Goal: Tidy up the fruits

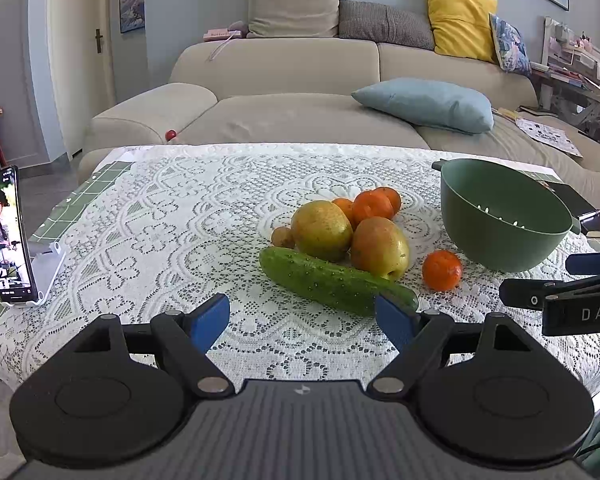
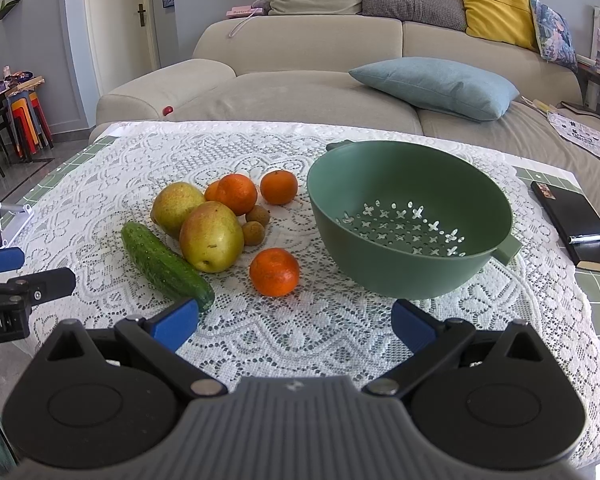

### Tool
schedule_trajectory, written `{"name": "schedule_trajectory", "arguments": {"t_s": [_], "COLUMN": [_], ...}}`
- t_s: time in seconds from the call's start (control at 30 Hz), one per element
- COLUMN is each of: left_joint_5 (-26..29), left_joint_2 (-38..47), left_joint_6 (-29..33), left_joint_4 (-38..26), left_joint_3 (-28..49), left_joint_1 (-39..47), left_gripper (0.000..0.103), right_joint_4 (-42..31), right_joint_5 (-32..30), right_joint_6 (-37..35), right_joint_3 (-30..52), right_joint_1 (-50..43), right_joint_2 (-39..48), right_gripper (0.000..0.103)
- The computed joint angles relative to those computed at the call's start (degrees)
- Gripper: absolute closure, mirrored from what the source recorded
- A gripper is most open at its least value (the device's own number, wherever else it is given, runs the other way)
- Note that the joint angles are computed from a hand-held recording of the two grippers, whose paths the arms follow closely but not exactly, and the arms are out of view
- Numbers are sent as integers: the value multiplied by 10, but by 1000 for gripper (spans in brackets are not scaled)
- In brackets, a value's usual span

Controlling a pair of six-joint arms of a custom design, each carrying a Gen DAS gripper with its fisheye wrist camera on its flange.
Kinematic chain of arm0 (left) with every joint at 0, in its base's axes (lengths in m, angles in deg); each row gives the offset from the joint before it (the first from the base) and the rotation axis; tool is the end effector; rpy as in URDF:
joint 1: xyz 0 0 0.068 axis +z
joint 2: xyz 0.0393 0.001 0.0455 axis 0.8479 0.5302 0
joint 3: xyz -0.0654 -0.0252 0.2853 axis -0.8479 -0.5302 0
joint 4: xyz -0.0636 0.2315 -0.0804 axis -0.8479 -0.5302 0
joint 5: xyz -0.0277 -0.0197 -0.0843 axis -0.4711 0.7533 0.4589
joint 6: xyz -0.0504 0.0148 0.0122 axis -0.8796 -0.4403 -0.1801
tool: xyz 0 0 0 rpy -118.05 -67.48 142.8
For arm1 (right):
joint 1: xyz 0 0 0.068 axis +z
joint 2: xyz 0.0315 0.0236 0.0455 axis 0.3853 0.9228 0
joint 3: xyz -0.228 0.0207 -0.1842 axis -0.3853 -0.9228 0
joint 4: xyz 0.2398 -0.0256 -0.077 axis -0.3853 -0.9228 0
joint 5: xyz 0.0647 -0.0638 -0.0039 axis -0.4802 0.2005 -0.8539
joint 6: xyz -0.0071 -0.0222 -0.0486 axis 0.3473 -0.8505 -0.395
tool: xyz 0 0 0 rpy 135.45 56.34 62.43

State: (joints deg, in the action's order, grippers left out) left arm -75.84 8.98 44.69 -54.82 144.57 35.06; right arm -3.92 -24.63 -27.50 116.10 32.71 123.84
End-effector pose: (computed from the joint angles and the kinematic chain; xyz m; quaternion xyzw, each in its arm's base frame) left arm 0.3309 -0.1417 0.2286 0.2066 0.8688 -0.0983 0.4392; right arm 0.2838 0.0403 0.2162 0.1275 0.9009 -0.0238 0.4141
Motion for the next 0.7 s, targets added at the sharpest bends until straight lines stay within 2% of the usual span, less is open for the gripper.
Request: {"name": "schedule_trajectory", "arguments": {"t_s": [0.7], "left_joint_5": [1], "left_joint_2": [5], "left_joint_6": [7], "left_joint_4": [5], "left_joint_3": [-7], "left_joint_1": [1], "left_gripper": [6], "right_joint_4": [1], "right_joint_5": [1], "right_joint_6": [0], "right_joint_3": [-2], "right_joint_1": [2], "right_joint_2": [-1], "right_gripper": [4]}}
